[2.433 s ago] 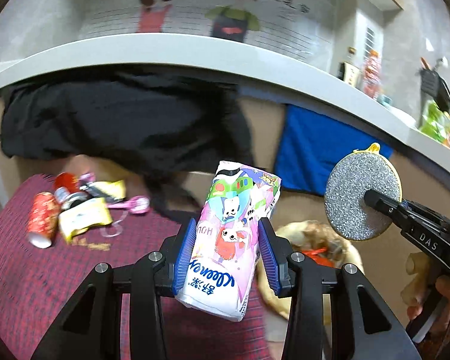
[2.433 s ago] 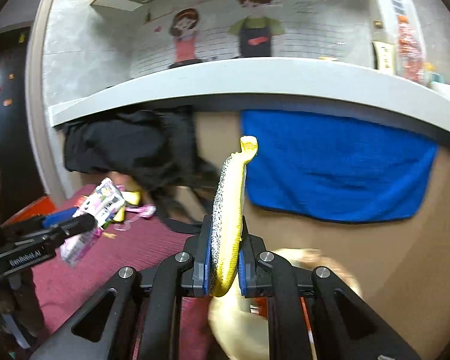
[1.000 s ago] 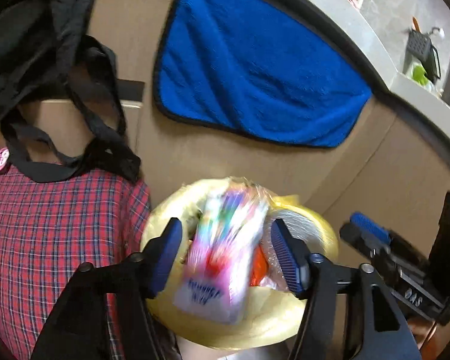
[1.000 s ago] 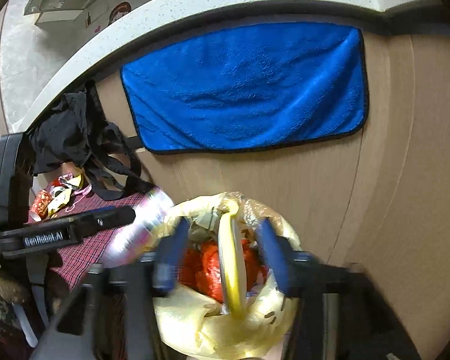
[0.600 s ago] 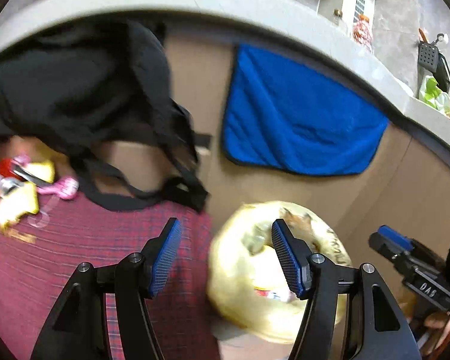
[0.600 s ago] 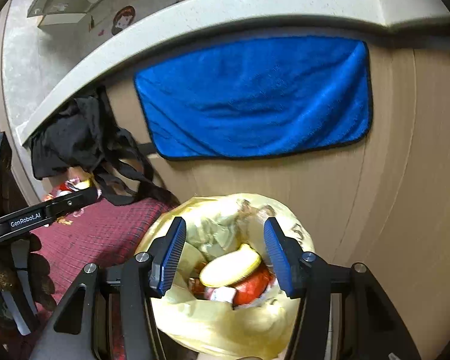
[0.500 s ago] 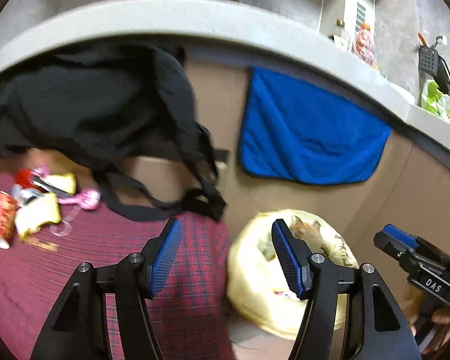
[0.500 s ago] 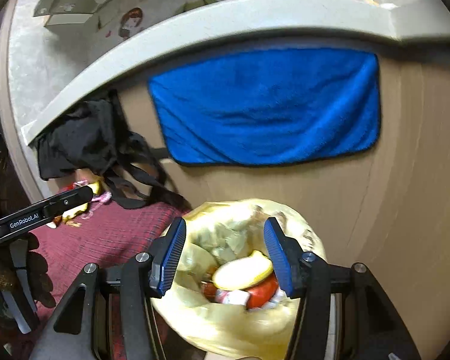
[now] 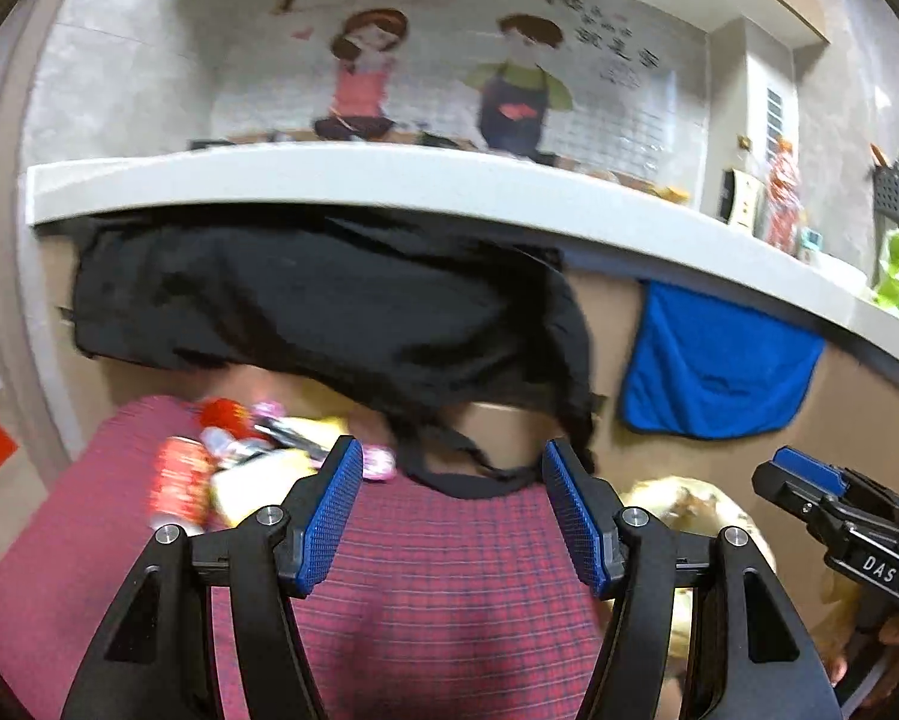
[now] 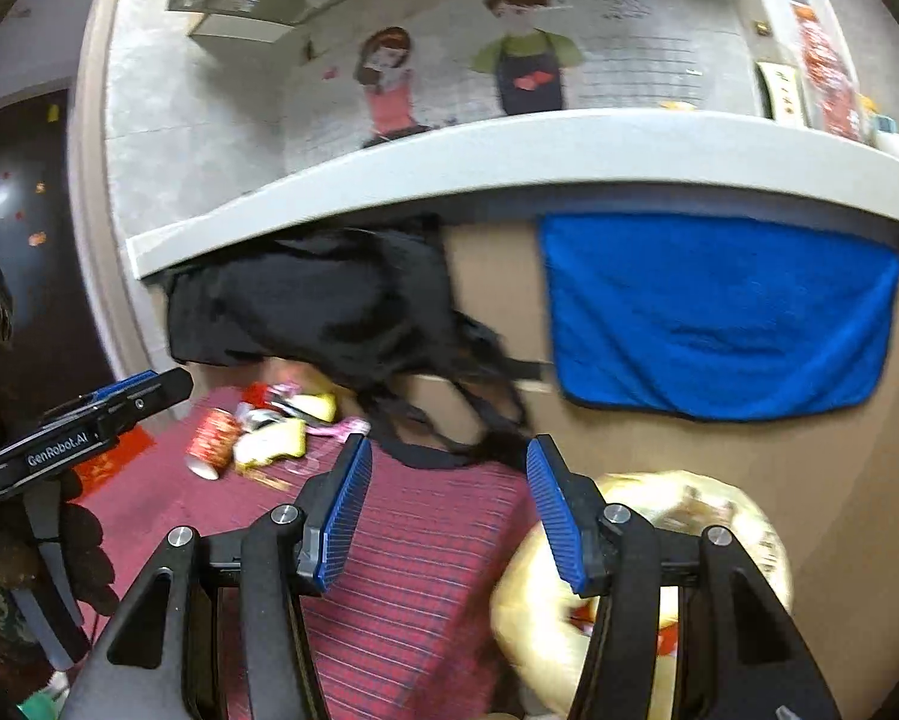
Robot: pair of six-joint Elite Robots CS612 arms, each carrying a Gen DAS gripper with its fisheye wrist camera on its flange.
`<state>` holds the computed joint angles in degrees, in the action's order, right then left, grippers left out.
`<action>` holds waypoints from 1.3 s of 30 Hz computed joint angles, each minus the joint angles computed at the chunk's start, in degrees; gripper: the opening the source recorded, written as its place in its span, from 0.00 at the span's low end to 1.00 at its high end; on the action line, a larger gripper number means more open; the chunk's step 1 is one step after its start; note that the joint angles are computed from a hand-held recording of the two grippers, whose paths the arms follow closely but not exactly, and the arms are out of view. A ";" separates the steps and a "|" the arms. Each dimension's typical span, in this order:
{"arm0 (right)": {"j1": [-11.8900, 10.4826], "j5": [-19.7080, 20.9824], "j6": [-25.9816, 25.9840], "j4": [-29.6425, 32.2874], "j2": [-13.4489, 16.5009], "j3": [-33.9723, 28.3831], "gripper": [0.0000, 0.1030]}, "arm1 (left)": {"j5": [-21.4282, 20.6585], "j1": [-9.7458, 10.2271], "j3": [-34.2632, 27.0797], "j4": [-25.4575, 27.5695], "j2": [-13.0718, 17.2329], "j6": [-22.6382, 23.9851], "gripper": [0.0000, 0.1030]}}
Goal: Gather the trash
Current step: 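Grasp the red paper cup with the left gripper while the right grasps the pink-and-yellow wrapper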
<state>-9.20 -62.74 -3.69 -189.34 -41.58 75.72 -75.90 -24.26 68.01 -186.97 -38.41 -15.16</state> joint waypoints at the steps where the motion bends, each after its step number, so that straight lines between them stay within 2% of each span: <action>1: 0.43 0.13 -0.01 -0.12 0.01 -0.13 0.50 | 0.88 0.41 1.27 -0.88 -0.74 0.22 0.61; 6: 2.83 0.61 -0.24 0.56 0.45 -1.61 0.50 | 1.97 2.44 5.00 -2.78 -2.63 -0.77 0.62; 10: 4.67 1.06 -0.21 2.59 1.78 -4.02 0.50 | 1.53 4.63 6.29 -3.14 -2.75 -2.83 0.62; 12: 5.33 1.03 -0.56 4.19 2.53 -5.30 0.50 | -1.07 6.43 6.12 -3.24 -2.09 -5.37 0.62; 15: 6.47 0.68 -1.13 7.60 4.49 -8.20 0.50 | -9.13 9.65 4.61 -3.44 -0.03 -11.42 0.62; 17: 6.94 0.45 -1.32 9.73 5.82 -10.06 0.50 | -9.95 11.02 2.87 -2.43 1.82 -14.08 0.63; 19: 7.28 0.54 -1.37 11.94 7.02 -11.84 0.50 | -9.57 11.74 0.97 0.24 3.32 -14.22 0.63; 22: 7.78 0.55 -1.80 15.49 8.98 -14.73 0.50 | -9.66 12.33 -3.34 6.38 5.92 -11.82 0.63; 25: 8.25 -0.10 -3.09 18.70 10.59 -17.26 0.50 | -10.40 12.50 -7.73 10.28 8.50 -10.04 0.63; 32: 8.73 -1.83 -4.40 23.05 13.17 -21.35 0.50 | -9.72 12.99 -18.81 21.28 14.28 -13.00 0.63; 37: 9.32 -3.83 -5.75 24.99 14.50 -24.09 0.50 | -10.91 13.55 -20.69 22.86 15.53 -15.26 0.63; 39: 9.88 -4.28 -6.14 26.63 15.60 -26.51 0.50 | -10.74 13.61 -19.85 21.64 15.19 -14.86 0.58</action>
<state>0.68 -67.02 -9.83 -162.71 -25.98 49.21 -86.64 -10.65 48.16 -165.33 -23.22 -30.02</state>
